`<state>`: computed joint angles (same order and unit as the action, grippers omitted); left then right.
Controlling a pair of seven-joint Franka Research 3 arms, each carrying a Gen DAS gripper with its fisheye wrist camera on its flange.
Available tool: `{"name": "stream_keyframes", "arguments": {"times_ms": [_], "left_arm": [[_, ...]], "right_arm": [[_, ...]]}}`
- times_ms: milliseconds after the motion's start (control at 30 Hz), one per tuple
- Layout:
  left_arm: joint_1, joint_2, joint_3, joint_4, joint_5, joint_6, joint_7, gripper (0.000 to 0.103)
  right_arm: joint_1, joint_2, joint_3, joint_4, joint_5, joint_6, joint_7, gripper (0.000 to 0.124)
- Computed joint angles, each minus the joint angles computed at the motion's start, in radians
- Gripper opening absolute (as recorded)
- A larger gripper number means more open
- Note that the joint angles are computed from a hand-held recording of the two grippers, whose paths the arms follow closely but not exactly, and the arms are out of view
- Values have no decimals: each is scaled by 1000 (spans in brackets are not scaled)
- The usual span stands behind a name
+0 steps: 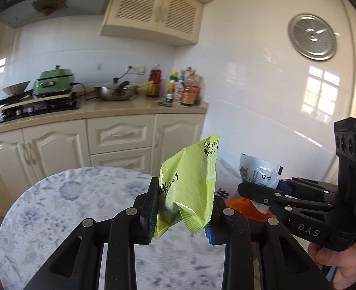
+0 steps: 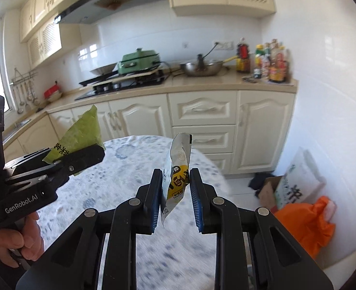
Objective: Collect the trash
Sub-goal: 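Carry the green bag and snack packet over the bin and open both tools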
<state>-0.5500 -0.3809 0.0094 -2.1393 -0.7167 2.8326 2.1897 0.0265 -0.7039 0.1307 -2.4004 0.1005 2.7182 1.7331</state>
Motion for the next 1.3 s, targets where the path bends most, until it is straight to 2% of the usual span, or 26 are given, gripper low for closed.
{"name": "stream_keyframes", "arguments": {"times_ms": [200, 333, 433, 567, 700, 867, 1067, 1200, 1300], "left_arm": [[-86, -46, -4, -42, -63, -15, 51, 28], [-122, -34, -18, -48, -104, -43, 87, 28], [-128, -8, -37, -38, -125, -81, 98, 28], [-116, 31, -98, -40, -128, -114, 102, 28], [-90, 83, -156, -20, -91, -191, 65, 28], [-60, 159, -237, 3, -4, -245, -14, 28], [-21, 286, -326, 76, 205, -293, -197, 29], [-16, 339, -357, 101, 267, -323, -251, 32], [-20, 446, -386, 201, 386, -339, -347, 36]], "right_arm": [[-69, -166, -11, -109, -21, -43, 30, 23], [-120, -263, -31, -182, -26, -85, 44, 23], [-162, -329, -49, -237, -27, -126, 54, 23], [-227, -395, -74, -306, -37, -189, 63, 23], [-274, -434, -122, -376, -36, -235, 55, 23], [-329, -431, -186, -453, -14, -265, 27, 23], [-375, -348, -238, -510, 38, -252, -11, 23], [-395, -268, -266, -534, 82, -229, -36, 24], [-398, -206, -282, -543, 112, -203, -61, 26]]}}
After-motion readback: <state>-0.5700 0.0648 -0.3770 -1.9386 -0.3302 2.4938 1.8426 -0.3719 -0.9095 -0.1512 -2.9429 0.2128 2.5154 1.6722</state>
